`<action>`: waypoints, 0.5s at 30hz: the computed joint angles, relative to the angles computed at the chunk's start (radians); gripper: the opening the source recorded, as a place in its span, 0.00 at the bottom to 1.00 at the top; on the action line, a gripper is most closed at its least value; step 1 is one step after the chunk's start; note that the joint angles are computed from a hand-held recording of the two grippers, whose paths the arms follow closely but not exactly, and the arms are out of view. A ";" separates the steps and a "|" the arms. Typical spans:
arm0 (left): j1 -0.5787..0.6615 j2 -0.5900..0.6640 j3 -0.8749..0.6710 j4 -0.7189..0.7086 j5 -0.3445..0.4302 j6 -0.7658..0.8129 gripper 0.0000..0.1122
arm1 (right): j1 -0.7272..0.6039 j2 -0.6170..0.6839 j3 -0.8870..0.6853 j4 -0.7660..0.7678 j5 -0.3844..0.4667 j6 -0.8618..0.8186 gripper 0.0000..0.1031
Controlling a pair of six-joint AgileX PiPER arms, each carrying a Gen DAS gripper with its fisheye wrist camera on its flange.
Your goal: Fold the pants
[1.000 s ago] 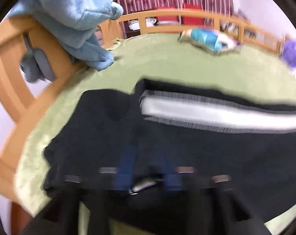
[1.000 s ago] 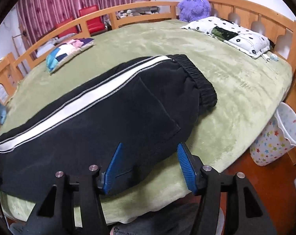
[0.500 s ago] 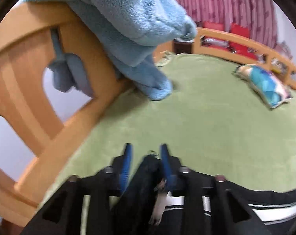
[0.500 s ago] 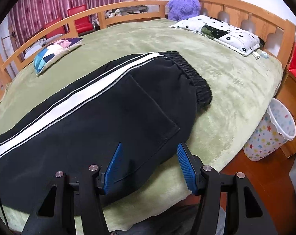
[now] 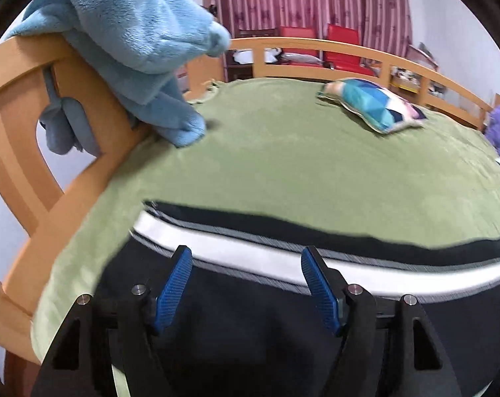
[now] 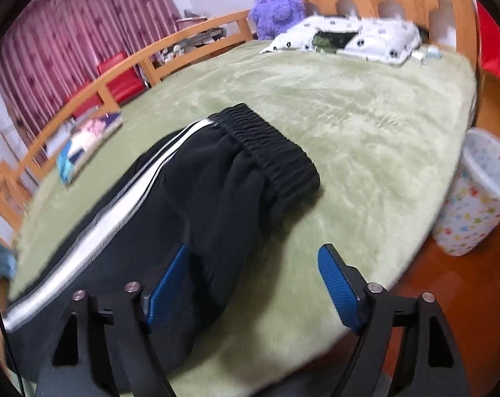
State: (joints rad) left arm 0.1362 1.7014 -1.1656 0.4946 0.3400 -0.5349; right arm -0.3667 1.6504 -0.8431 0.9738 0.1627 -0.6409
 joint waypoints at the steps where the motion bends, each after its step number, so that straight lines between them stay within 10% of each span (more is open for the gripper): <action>1: -0.017 -0.019 0.028 0.028 0.000 -0.039 0.59 | -0.044 0.052 -0.050 0.100 0.069 -0.082 0.78; 5: -0.071 -0.085 0.122 0.095 0.012 -0.169 0.59 | -0.167 0.296 -0.231 0.399 0.365 -0.312 0.79; 9: -0.115 -0.105 0.136 0.059 0.063 -0.181 0.59 | -0.147 0.387 -0.378 0.351 0.383 -0.166 0.79; 11: -0.131 -0.114 0.136 0.063 0.081 -0.196 0.59 | -0.137 0.408 -0.473 0.285 0.372 -0.109 0.43; 15: -0.170 -0.160 0.168 0.178 0.102 -0.302 0.59 | -0.175 0.290 -0.496 0.418 0.480 -0.412 0.38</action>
State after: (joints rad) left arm -0.0340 1.5410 -0.9973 0.6726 0.4425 -0.8372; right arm -0.5420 1.9405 -1.3393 1.3913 0.6427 -1.0526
